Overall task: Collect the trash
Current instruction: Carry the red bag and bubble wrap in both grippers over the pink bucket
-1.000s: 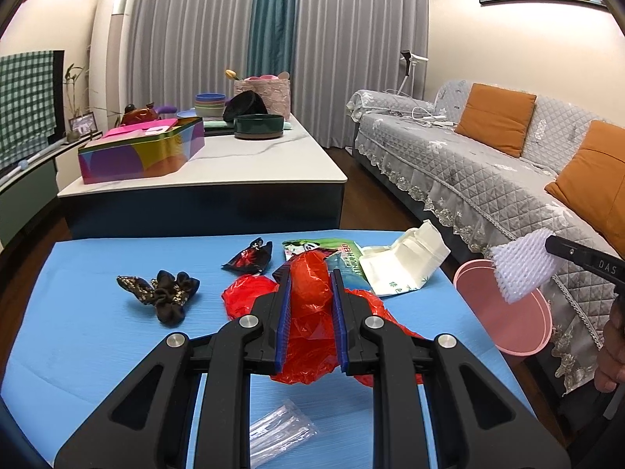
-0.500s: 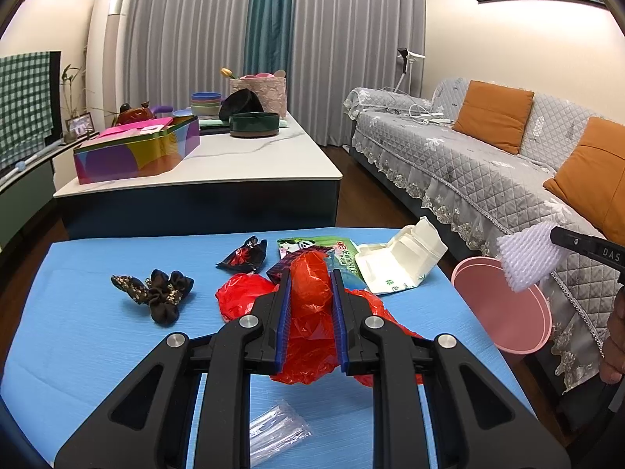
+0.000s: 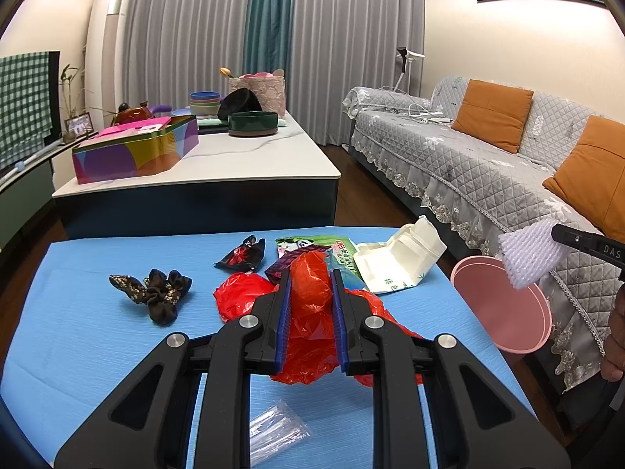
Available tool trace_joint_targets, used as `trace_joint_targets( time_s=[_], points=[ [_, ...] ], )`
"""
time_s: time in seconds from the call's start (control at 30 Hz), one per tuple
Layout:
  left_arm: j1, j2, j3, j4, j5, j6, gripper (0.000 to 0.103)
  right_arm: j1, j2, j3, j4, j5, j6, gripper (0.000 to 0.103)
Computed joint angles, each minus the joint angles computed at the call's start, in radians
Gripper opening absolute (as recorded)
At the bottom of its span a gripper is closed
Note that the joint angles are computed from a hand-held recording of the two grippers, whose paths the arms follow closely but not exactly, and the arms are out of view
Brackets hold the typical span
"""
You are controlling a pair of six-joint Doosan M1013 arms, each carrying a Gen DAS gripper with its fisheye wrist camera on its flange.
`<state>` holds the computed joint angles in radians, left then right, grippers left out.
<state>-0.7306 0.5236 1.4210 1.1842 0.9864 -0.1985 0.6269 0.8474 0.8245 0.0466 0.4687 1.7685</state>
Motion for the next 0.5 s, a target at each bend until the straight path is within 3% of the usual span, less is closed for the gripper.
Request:
trace_joint_targets(
  time_s=[0.5],
  points=[
    [-0.003,0.013,-0.020,-0.007,-0.019,0.032,0.019,-0.007,-0.007,0.005,-0.026,-0.008,0.035,0.008]
  ],
)
